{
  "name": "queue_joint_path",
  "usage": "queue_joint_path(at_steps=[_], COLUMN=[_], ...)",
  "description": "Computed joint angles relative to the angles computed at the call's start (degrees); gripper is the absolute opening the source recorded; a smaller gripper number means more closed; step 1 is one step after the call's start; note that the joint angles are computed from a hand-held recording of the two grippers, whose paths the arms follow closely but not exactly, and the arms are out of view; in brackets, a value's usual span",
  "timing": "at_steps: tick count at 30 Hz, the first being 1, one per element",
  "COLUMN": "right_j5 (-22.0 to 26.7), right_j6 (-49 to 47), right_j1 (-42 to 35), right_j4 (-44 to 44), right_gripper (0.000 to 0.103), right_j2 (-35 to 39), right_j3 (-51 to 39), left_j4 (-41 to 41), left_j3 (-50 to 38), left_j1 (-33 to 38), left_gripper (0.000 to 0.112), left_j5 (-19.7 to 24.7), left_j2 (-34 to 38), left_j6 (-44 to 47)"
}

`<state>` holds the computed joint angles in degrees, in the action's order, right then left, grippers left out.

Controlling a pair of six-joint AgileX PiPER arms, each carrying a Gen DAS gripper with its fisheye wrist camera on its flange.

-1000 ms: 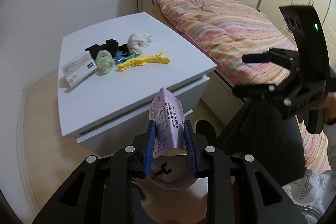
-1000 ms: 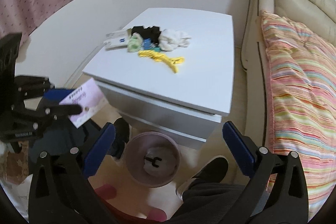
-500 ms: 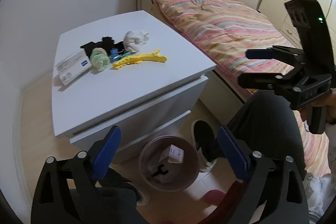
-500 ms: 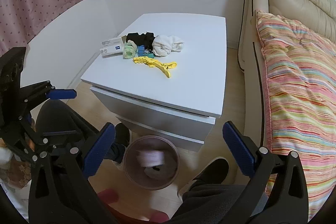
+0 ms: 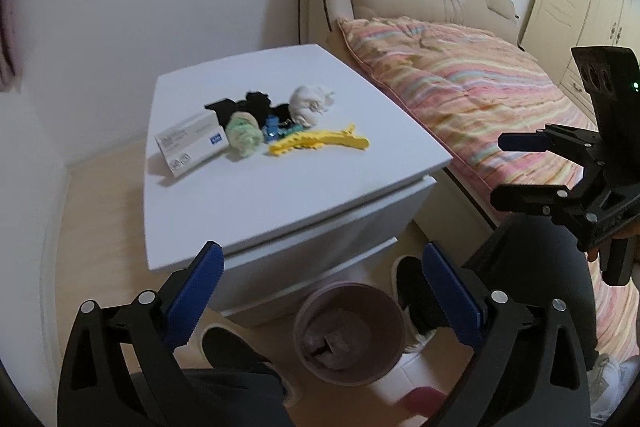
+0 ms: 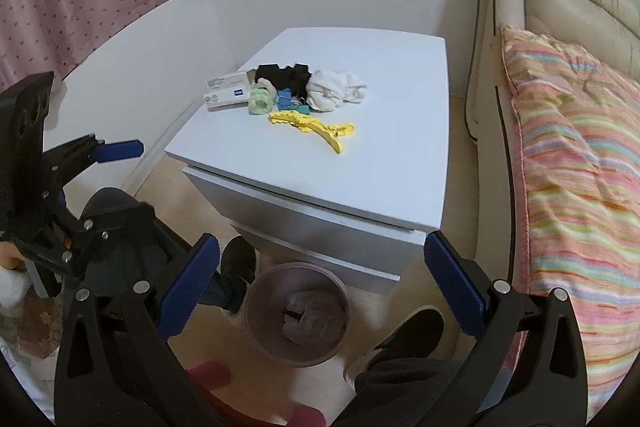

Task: Collect trash
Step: 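Reach the right gripper to the yellow plastic clip and grasp it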

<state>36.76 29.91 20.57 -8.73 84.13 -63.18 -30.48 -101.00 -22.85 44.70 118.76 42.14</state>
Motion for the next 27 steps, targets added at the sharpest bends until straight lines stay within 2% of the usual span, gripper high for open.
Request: queue_joint_path(at_steps=[5,11,15,23,27], right_j5=[0.9,4.2,9.0,18.8,24.3], right_j6=[-3.1,-16.1,-23.4,-34.3,-40.1], right_j1=[0.2,-3.4,-5.7,-6.4,-7.9], right_j4=[-0.9,7.5,9.9,9.1,12.2], right_gripper=[0.100,0.100,0.100,0.100,0.100], right_j2=[2.4,7.7,13.3,25.9,33.1], right_j3=[-2.9,-11.0,-19.7,-38.1,-47.8], left_j4=[0.9,0.5,0.0,-0.3,-0.5], left_j3=[-2.5,-6.3,-7.0,-8.7,-9.3], left_j1=[0.4,1.5,2.1,3.2,3.6], left_gripper=[0.095,0.095,0.095,0.095,0.095], left_j5=[0.4,1.9,1.9,2.2,2.5], left_j2=[1.1,2.8,2.8,3.7,4.1], left_j6=[-1.7,-3.1,-3.2,-4.3,-4.7])
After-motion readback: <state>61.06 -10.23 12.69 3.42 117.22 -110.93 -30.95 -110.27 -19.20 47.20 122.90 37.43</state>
